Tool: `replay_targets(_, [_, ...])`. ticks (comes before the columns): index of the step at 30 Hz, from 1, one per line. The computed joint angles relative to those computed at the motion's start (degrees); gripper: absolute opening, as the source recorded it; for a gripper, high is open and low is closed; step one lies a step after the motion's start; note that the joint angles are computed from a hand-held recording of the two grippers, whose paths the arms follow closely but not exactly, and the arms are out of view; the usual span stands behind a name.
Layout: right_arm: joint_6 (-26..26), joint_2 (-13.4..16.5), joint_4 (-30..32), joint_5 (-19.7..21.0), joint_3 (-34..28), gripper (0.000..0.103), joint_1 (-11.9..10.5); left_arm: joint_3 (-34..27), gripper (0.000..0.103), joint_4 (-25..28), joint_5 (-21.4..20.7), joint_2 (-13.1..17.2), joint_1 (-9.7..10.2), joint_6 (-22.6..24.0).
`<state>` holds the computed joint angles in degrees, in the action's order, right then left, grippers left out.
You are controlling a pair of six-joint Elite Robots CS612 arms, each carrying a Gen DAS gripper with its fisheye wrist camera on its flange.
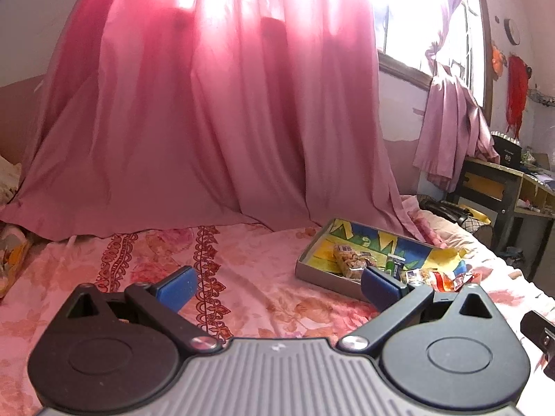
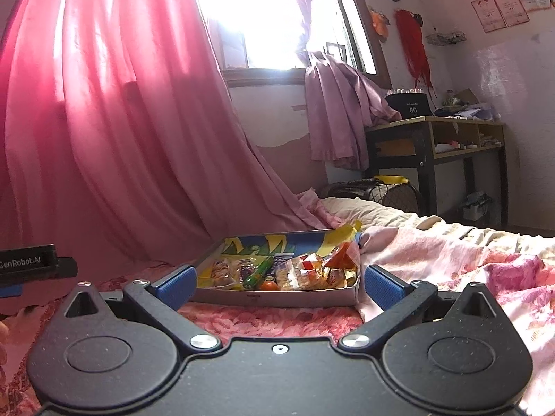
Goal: Organize snacks
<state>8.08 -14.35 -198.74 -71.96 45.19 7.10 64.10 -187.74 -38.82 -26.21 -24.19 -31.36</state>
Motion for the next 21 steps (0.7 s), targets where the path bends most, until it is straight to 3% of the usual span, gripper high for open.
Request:
replay_targets(12, [-0.2,-3.4,-2.1,0.4,6.9,0.102,-0.1,7.4,0.103,-2.5,3.6,-2.9,-2.35,-0.6])
replay_targets(21, [0.2,-5.0,-2.8,-0.4,10.1,0.102,-0.1,11.6,0.103,-0.9,3.1,-5.0,-2.85,-6.1])
